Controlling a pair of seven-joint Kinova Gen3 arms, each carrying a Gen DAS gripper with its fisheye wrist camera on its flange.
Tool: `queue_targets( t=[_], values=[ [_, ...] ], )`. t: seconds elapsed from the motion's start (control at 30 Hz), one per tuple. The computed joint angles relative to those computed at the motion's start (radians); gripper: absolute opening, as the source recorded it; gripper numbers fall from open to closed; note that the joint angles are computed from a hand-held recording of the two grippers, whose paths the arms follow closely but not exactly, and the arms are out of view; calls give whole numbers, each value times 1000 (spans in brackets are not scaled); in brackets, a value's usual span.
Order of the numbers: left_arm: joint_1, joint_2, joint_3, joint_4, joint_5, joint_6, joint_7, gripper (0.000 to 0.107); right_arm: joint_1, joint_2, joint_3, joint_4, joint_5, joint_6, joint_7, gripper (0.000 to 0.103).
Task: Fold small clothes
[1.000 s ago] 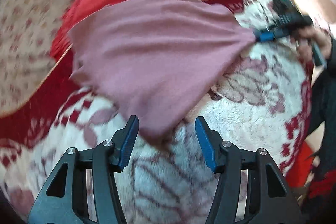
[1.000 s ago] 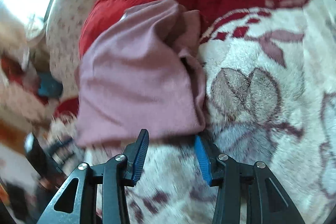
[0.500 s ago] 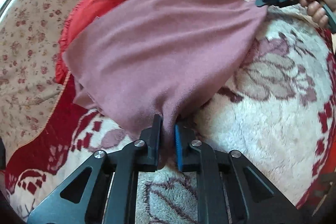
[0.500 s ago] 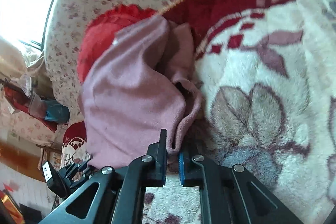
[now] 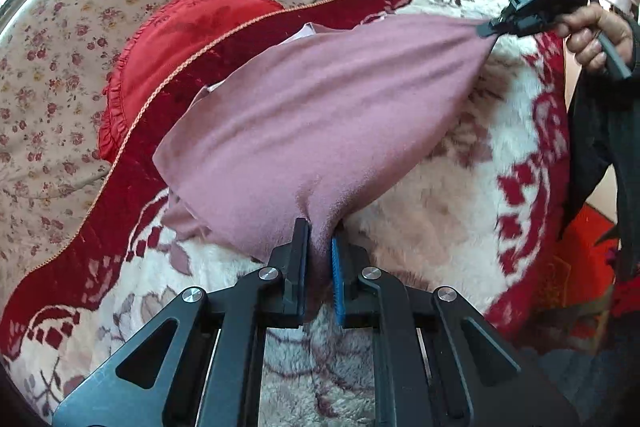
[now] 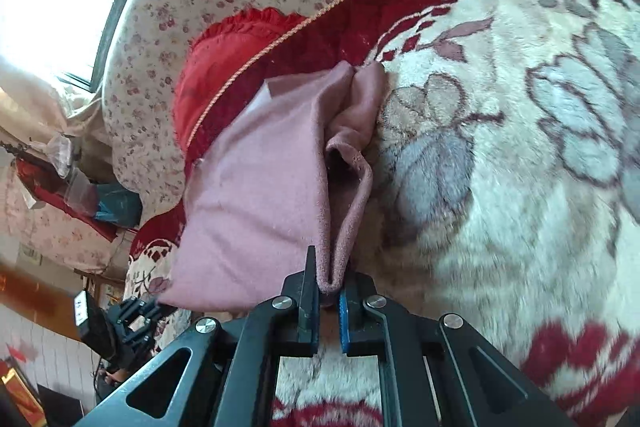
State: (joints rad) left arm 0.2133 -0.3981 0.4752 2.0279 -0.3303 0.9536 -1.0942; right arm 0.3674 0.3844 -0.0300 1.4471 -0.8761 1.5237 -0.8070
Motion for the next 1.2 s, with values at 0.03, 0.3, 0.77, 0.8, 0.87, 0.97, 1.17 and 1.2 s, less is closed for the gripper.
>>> queue_targets(
  t=[0.03,0.3,0.77,0.8,0.87,0.97,1.17,1.2],
  values=[
    [-7,-4,-15,9,19,-11,-2,12,12,-9,-16,7,15,-10,10,6],
    [-12,-113,-127,21,117,56,20,33,-128,-162,144,75,82,-292,0,9],
    [-386,-275,9,-37,464,74,568,56,-341,-144,-4,61,341,-401,107,11],
    [-410,-295,38,-5,505,47,609,56,-324,-143,-22,56,345,-397,100,11],
    [-450,-309,95,49,577,-4,690,56,-312,-140,-25,63,337,-395,98,12],
    [-465,-302,122,141,680,-126,717,56,-314,-145,-32,68,342,-412,90,14],
    [-530,-404,90,270,788,-368,645,56,-322,-180,-39,126,341,-481,130,14],
    [-536,-415,92,278,786,-391,642,54,-322,-180,-37,128,337,-484,130,14]
  ],
)
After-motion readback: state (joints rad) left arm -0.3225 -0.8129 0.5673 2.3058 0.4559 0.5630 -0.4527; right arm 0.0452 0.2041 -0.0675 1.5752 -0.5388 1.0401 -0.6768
